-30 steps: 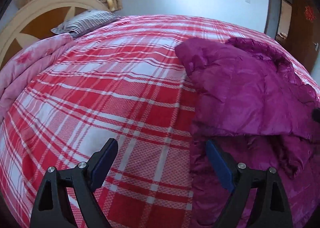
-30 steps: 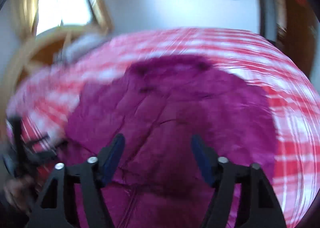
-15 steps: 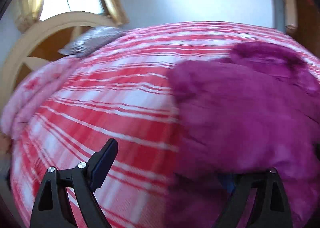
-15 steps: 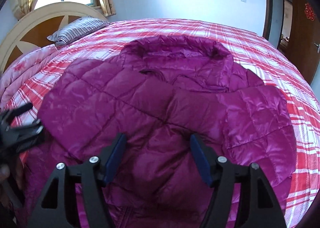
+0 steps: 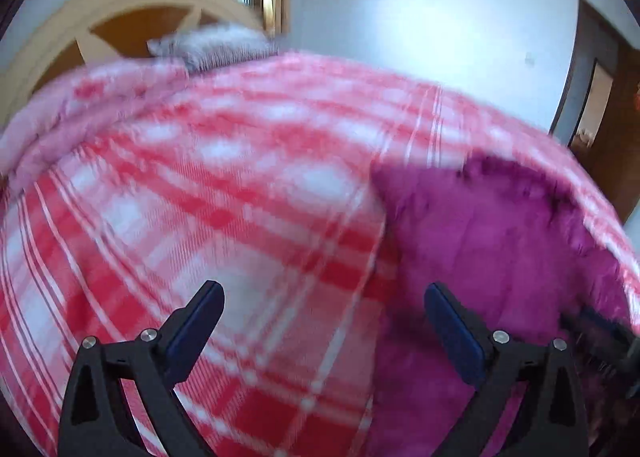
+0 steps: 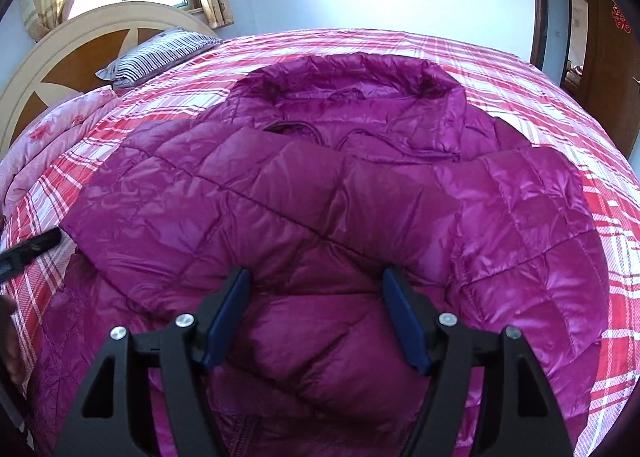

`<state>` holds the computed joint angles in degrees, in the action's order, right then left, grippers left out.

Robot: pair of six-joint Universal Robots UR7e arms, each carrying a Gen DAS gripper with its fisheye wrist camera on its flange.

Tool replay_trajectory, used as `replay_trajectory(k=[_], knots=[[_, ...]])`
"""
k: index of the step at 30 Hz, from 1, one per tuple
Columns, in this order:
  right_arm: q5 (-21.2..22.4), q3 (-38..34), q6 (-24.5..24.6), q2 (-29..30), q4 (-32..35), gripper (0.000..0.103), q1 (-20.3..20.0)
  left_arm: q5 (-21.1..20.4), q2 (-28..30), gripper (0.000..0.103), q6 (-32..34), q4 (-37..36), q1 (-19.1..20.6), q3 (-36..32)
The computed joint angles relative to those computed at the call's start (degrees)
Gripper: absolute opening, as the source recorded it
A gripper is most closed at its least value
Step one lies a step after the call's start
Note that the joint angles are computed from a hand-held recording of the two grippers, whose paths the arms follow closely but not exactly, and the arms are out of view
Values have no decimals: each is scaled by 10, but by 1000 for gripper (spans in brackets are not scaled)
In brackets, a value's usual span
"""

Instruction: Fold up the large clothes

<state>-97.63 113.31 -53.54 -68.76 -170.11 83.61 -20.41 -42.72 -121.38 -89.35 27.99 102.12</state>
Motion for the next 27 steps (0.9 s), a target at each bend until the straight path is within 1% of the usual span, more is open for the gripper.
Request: replay_trajectory(k=[1,2,3,5,6,7,8,9,10,11,12,13,14,15,17,18,19,21,22,23,24,25,26,27], knots=[[-2,1,-1,1,-4,74,1,16,0,101,-15,36,3,-17],[-5,3,-4,2,-10,74,2,36,-1,101,-5,48,11,-30],[-7,4,-4,3,-13,74,4,45,-1,101,25,36,19,-38],[-7,5,-5,3,-15,74,4,34,9,101,135,-27,54,-64],[-6,4,-5,4,-14,75,4,30,15,101,166,-31,73,-80],[-5,4,-5,3,-14,75,3,23,30,101,189,-10,96,-111],[-4,4,-6,3,-14,75,3,17,48,101,194,35,114,-145],[-2,4,-6,3,-14,75,2,9,70,101,198,95,136,-183],[-1,4,-5,3,-14,75,1,3,89,101,187,155,150,-213],[0,5,-6,3,-16,75,1,6,101,102,180,193,161,-233],[1,6,-6,2,-16,75,0,14,102,102,174,207,170,-234],[2,6,-7,2,-16,75,0,14,97,102,162,211,172,-234],[1,7,-8,2,-18,75,0,5,93,102,133,239,171,-237],[0,7,-8,2,-19,75,0,-7,89,102,85,291,171,-246],[1,7,-7,2,-18,75,0,1,77,102,29,337,158,-237],[2,7,-7,2,-17,75,0,5,76,102,-13,376,148,-238],[2,7,-7,2,-18,76,0,11,79,102,-67,430,134,-245],[-2,8,-9,4,-23,76,1,18,99,102,-128,514,116,-276],[-4,8,-11,5,-26,76,2,22,107,102,-139,536,105,-285],[-5,9,-12,6,-28,77,3,28,115,102,-130,535,97,-291],[-6,9,-13,6,-29,77,3,31,120,102,-102,510,90,-290],[-3,8,-13,5,-26,77,2,32,126,102,-49,460,83,-282],[-1,8,-12,5,-24,77,1,28,132,102,-11,430,81,-281],[3,7,-10,3,-18,77,-1,23,144,102,10,423,82,-287]])
